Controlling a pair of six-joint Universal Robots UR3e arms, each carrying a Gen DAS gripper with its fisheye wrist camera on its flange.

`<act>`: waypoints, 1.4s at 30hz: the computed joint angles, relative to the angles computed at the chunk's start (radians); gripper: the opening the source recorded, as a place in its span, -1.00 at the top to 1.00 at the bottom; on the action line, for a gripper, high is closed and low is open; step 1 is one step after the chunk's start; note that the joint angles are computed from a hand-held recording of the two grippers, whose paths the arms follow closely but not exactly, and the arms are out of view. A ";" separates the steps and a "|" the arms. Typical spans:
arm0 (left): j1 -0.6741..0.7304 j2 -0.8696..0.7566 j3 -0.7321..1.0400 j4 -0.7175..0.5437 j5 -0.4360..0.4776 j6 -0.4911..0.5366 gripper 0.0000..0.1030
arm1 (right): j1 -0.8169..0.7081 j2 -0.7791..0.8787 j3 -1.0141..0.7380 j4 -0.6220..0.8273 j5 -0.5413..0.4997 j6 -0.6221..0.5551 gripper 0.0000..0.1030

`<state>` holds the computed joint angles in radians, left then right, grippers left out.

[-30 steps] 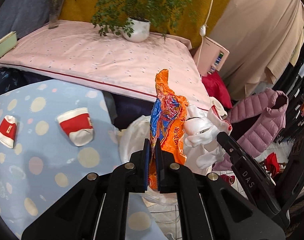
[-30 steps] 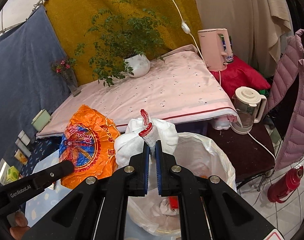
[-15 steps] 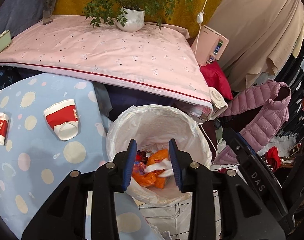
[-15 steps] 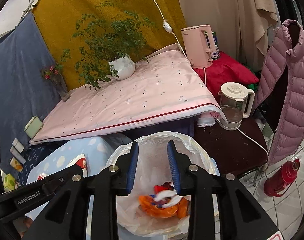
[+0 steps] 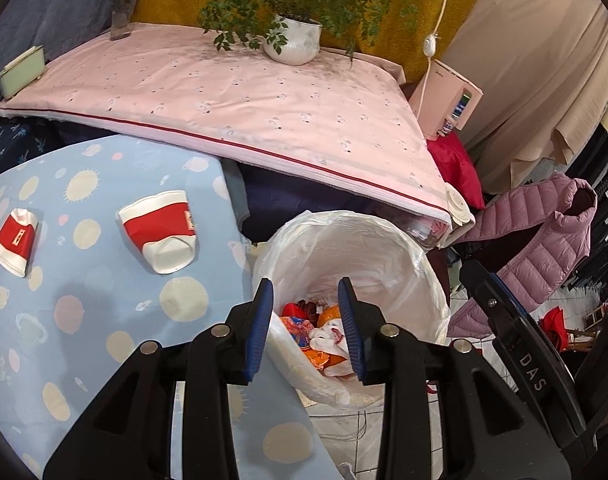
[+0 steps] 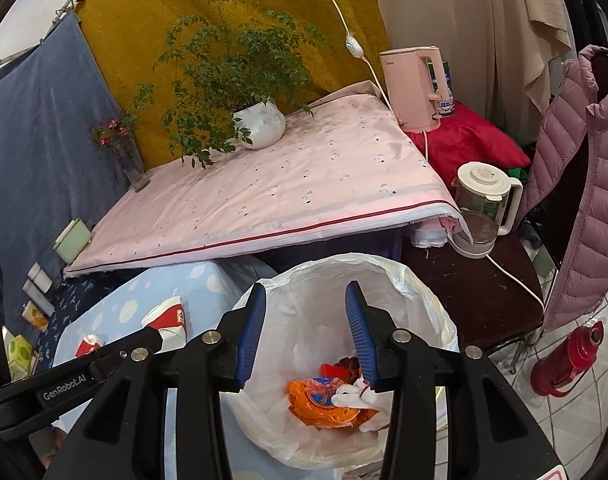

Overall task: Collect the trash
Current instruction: 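Move both open tools back toward the red-and-white paper cups, then grasp a red-and-white paper cup with the left tool while the right tool grasps the tall red container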

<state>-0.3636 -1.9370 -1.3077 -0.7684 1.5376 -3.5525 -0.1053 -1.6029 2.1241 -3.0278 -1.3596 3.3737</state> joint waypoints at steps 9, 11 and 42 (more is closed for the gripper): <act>0.082 0.114 -0.168 0.052 -0.020 -0.008 0.37 | 0.106 0.061 -0.063 0.003 -0.051 0.016 0.08; 0.109 0.149 -0.217 0.066 -0.023 -0.007 0.37 | 0.134 0.077 -0.085 0.010 -0.065 0.021 -0.01; 0.734 0.540 -0.778 0.170 -0.149 0.106 -0.30 | 0.477 0.566 -0.690 0.250 -0.172 0.077 -0.44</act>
